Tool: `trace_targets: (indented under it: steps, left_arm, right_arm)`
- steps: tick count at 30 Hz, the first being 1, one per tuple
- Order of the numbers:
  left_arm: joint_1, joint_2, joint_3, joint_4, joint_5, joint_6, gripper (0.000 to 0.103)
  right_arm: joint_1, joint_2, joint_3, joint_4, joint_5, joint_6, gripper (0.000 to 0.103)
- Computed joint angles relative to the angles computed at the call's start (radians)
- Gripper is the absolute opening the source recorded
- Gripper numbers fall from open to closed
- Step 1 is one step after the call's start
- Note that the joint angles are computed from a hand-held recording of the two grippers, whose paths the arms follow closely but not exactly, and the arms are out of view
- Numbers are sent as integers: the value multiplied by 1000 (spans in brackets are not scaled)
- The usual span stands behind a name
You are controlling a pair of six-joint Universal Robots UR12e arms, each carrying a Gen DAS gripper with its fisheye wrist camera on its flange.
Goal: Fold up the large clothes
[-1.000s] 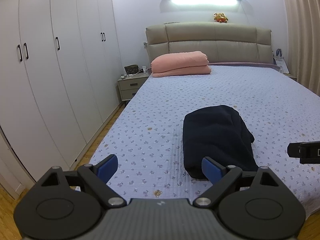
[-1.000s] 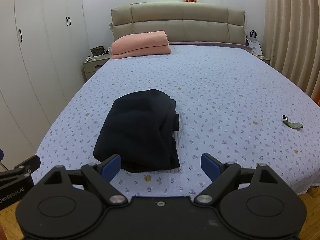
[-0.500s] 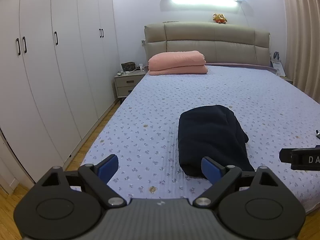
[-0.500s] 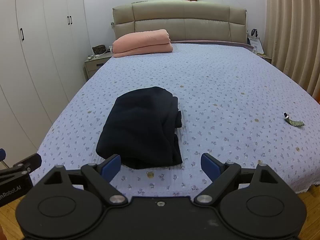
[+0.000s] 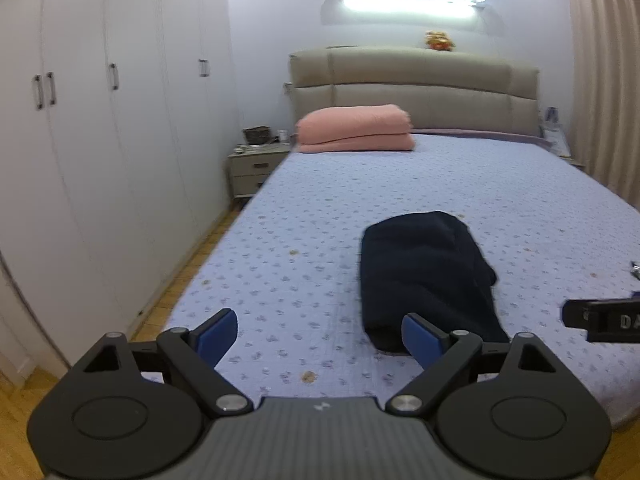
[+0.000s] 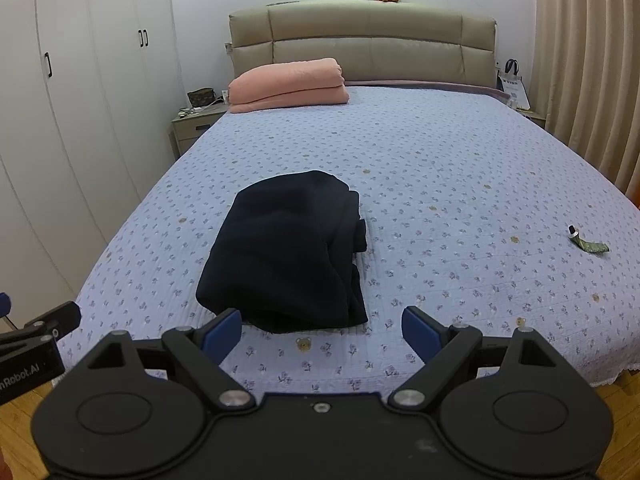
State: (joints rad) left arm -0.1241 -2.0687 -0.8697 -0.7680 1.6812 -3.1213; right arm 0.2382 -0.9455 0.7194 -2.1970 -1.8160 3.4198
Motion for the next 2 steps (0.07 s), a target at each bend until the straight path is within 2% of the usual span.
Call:
trace_targets:
  steps: [2]
  left_arm:
    - [2,4,-9,7,-9,4,90]
  right_arm:
    - [0,-5,10,-6,1,-8,103]
